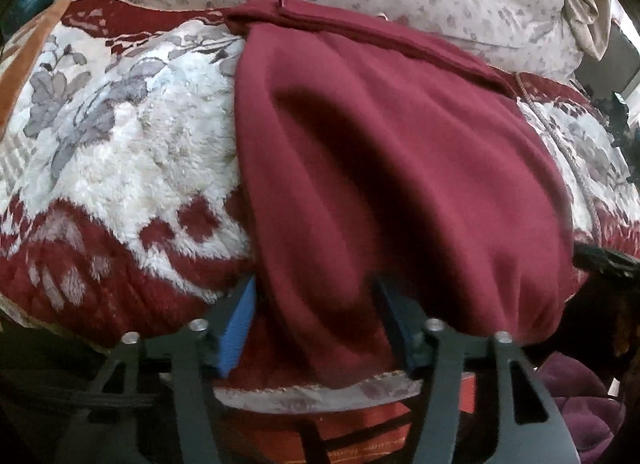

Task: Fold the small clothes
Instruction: 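Grasp the sweatshirt hem with the left gripper and lift it toward the collar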

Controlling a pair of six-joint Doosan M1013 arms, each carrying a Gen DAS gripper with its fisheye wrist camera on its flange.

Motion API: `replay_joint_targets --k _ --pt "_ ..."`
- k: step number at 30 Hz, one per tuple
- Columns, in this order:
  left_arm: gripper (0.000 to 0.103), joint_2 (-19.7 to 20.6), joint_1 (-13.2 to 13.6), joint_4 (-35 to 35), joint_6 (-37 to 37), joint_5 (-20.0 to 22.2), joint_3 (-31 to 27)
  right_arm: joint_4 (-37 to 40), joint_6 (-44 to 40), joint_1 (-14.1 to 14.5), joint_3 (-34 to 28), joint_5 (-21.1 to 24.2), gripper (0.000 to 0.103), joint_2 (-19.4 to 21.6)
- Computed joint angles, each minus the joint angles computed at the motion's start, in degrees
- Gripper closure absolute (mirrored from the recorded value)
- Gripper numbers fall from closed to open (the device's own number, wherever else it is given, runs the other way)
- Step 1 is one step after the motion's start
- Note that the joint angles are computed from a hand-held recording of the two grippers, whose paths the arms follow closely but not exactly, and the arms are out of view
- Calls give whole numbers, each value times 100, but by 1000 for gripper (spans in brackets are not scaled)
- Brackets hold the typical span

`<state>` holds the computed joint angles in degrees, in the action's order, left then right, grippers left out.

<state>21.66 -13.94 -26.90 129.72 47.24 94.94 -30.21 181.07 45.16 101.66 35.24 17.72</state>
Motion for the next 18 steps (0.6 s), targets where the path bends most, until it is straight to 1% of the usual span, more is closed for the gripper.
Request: replay_joint_targets --k 1,2,3,4,5,7,9,11,12,14,18 --pt "59 5 8 -36 14 16 -9 47 -12 5 21 -51 46 -7" --pt "74 12 21 -100 48 52 -21 99 -42 14 40 -98 45 -5" --pt "83 21 41 -201 116 105 -36 135 -80 17 44 -129 44 -1" --pt "87 26 59 -281 177 160 -50 189 -142 24 56 -169 44 -1" --pt "93 29 80 -320 237 218 -70 254 -218 19 38 -184 43 17" --pt "94 18 146 -411 300 353 -111 408 -394 15 15 -206 43 34" --pt "95 -31 233 -338 244 299 -111 539 -574 26 -15 -243 43 48" --pt "95 -45 313 -139 28 177 -99 685 -811 36 -37 -345 43 57" --pt "95 -18 347 -81 -68 194 -117 766 -925 42 -45 -393 41 68" --pt "95 34 410 -187 -114 302 -140 1078 -1300 33 -69 -477 41 114" --pt "92 -19 325 -37 -76 145 -64 1606 -1883 8 -186 -452 40 272"
